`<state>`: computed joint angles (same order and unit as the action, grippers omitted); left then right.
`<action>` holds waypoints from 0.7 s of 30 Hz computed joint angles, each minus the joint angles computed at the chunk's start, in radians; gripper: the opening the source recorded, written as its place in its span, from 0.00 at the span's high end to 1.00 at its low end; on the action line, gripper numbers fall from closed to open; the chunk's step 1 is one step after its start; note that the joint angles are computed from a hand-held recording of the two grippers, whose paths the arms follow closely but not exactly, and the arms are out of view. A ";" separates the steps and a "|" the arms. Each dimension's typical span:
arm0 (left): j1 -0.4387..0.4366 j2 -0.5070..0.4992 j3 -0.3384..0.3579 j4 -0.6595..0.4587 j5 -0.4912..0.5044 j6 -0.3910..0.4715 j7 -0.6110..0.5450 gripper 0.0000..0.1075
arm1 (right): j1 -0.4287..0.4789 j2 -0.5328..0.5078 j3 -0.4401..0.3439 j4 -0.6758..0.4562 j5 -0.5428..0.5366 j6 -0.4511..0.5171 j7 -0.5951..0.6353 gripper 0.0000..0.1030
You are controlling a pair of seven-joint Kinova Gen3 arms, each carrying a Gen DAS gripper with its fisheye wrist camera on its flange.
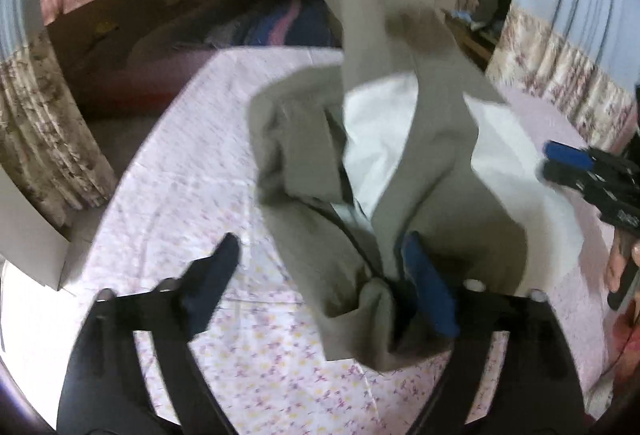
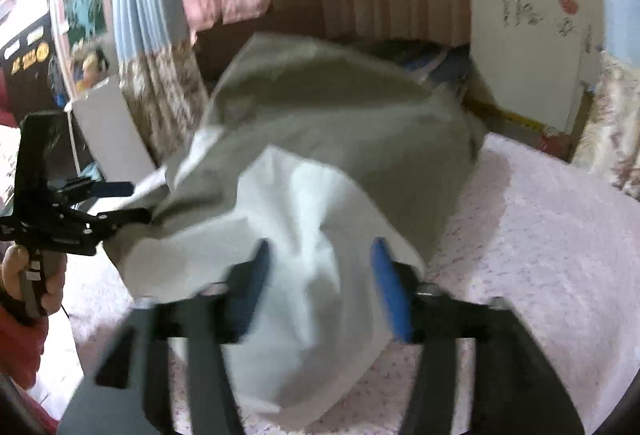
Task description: Fold large clothes
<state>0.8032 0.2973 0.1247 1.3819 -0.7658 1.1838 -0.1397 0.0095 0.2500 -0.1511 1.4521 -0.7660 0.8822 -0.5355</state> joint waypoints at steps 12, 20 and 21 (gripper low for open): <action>0.062 0.036 0.004 -0.102 -0.072 0.151 0.015 0.07 | 0.039 -0.095 0.044 0.186 -0.195 -0.146 0.005 0.15; 0.109 0.096 -0.022 -0.181 -0.077 0.200 -0.030 0.07 | 0.021 -0.092 0.055 0.237 -0.194 -0.195 -0.050 0.13; 0.117 0.106 -0.028 -0.193 -0.080 0.211 -0.035 0.07 | 0.024 -0.091 0.054 0.239 -0.197 -0.192 -0.048 0.13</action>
